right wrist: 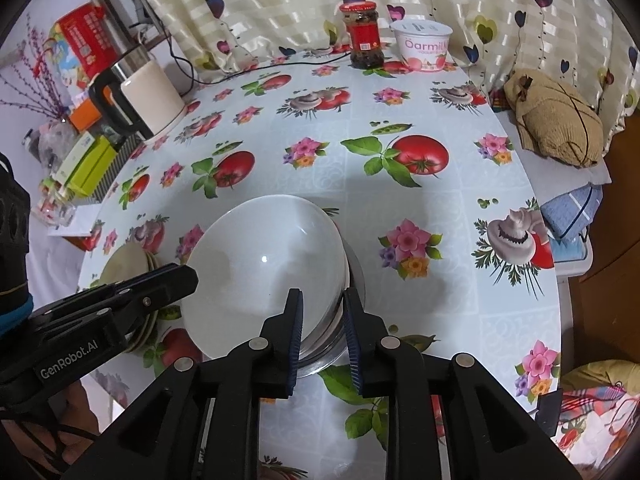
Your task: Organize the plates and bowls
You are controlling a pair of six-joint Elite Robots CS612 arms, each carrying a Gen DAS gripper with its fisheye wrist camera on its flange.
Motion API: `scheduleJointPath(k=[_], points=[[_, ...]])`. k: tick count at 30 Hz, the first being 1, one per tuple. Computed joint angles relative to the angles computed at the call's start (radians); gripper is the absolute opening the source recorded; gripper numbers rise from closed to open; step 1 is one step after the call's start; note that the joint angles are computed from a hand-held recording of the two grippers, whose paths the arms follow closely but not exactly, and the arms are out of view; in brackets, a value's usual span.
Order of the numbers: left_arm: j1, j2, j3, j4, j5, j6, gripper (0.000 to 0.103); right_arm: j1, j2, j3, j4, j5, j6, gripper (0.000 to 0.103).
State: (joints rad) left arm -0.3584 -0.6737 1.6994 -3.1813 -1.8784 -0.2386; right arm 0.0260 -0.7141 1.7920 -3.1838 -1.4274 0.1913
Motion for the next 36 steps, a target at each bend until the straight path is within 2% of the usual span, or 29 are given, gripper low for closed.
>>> scheduleJointPath(k=[3, 10, 23, 30, 36], points=[[0.001, 0.0, 0.003, -0.016, 0.0, 0.002, 0.018, -0.001, -0.003, 0.007, -0.012, -0.002, 0.001, 0.031], [0.008, -0.004, 0.021, -0.088, -0.007, -0.005, 0.018, -0.009, -0.018, 0.043, -0.066, -0.005, 0.013, 0.032], [0.02, -0.008, 0.048, -0.205, -0.051, -0.026, 0.018, -0.03, -0.037, 0.11, -0.177, 0.042, 0.015, 0.032], [0.028, -0.006, 0.054, -0.234, -0.043, -0.021, 0.018, -0.043, -0.034, 0.126, -0.218, 0.069, 0.031, 0.032], [0.037, 0.006, 0.046, -0.214, -0.052, -0.025, 0.018, -0.053, -0.027, 0.128, -0.224, 0.084, 0.051, 0.032]])
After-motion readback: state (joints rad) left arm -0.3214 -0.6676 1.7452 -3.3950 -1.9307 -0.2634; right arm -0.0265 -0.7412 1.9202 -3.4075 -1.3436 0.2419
